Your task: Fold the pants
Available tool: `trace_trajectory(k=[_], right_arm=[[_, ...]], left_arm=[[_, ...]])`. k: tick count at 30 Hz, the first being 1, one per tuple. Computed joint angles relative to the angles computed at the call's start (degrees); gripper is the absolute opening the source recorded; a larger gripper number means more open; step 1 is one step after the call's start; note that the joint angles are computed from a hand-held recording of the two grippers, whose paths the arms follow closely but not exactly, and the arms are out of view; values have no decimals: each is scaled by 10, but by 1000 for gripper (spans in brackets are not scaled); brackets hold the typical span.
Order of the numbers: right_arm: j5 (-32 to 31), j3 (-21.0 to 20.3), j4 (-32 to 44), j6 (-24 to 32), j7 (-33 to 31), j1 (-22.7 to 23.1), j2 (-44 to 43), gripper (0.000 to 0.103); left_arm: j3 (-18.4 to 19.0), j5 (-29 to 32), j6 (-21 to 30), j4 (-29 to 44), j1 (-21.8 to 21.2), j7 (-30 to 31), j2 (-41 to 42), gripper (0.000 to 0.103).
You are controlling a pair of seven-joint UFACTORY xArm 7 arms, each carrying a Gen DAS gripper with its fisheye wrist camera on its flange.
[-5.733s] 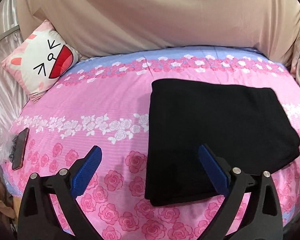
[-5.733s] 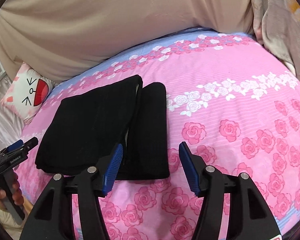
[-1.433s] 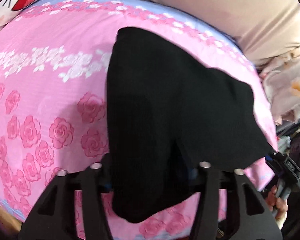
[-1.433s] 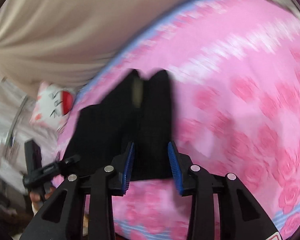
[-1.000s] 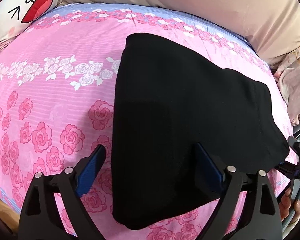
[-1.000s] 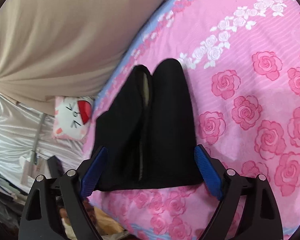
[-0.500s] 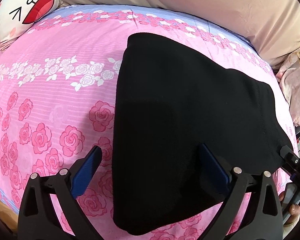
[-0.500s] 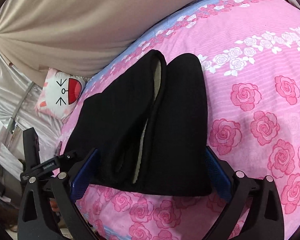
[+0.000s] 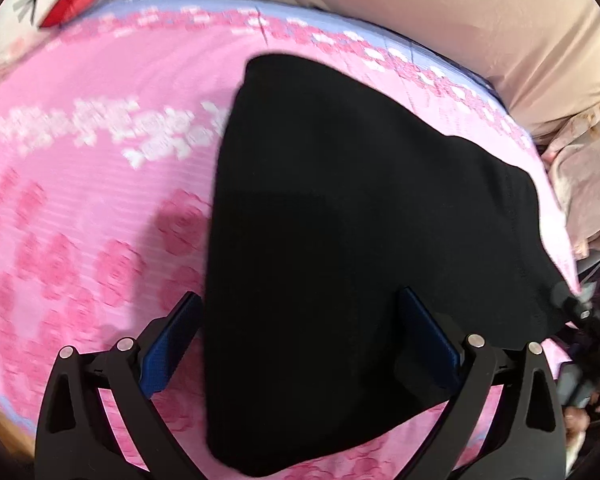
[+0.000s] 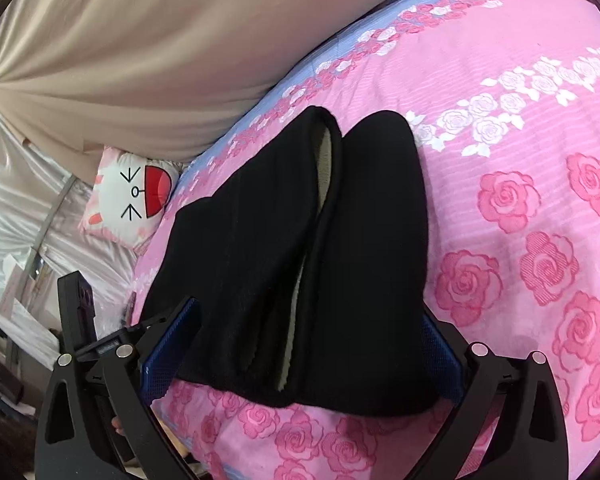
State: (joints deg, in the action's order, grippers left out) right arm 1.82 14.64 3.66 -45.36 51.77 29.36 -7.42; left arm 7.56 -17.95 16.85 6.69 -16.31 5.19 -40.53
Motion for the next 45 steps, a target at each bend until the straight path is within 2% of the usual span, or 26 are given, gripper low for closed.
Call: trace_trajectory(k=[2,5,6,7,9,12,18,23,26,29,35,38,39,40,41,42,43,44,45], right_arm=[[5,2,5,5,-7,0,2,98],[-37,-17,11,-12,11,-10,15,98],[-46,-19,14,-5,16,-13,15,88],[-49,-19,15,5,19,-15,13,65],[-46,-17,12,-9,21,-17,21,60],[-1,4,10,25,-1,-7,-4,57],[-29,-12,11,35,14,-7,-7,58],[-116,-40,16,6,51,-25,15,70],[-139,-37,27,15,48,-31,16,86],[-125,-26,40,33,33,-27,17,98],[-86,-14,38,19,13,-19,23,98],[-47,-3,35,21,7,-11,20,96],[-18,20,32,42,3,-21,6,81],[-13,18,29,40,2,-20,6,58],[-32,-7,24,13,19,-6,14,56],[-30,-8,21,7,19,-2,14,54],[-3,6,20,22,3,1,1,51],[32,23,19,32,-15,8,-11,50],[60,37,18,41,-28,15,-28,49]], left_arm=[[-11,2,-17,-5,-3,-7,3,98],[-10,1,-36,-5,-18,-14,14,98],[-3,1,-38,-1,-29,-10,19,98],[2,-1,-39,1,-37,-7,21,94],[0,-1,-36,2,-42,-8,18,86],[-26,14,-34,1,-25,-24,11,78],[-46,41,-26,6,-11,-47,11,74],[-51,54,-29,11,-9,-58,19,74],[-55,59,-28,13,-8,-66,21,75],[-59,66,-28,13,-5,-72,21,76],[-62,70,-39,18,-4,-88,39,86],[-56,69,-45,19,-10,-90,45,86],[-42,62,-52,19,-23,-82,47,82],[-28,57,-60,16,-33,-72,45,78],[-21,51,-68,13,-37,-69,42,65],[-9,45,-71,10,-43,-63,33,46],[12,36,-72,7,-54,-50,18,39],[51,24,-61,8,-76,-25,-1,32],[71,12,-50,9,-86,-10,-14,31]])
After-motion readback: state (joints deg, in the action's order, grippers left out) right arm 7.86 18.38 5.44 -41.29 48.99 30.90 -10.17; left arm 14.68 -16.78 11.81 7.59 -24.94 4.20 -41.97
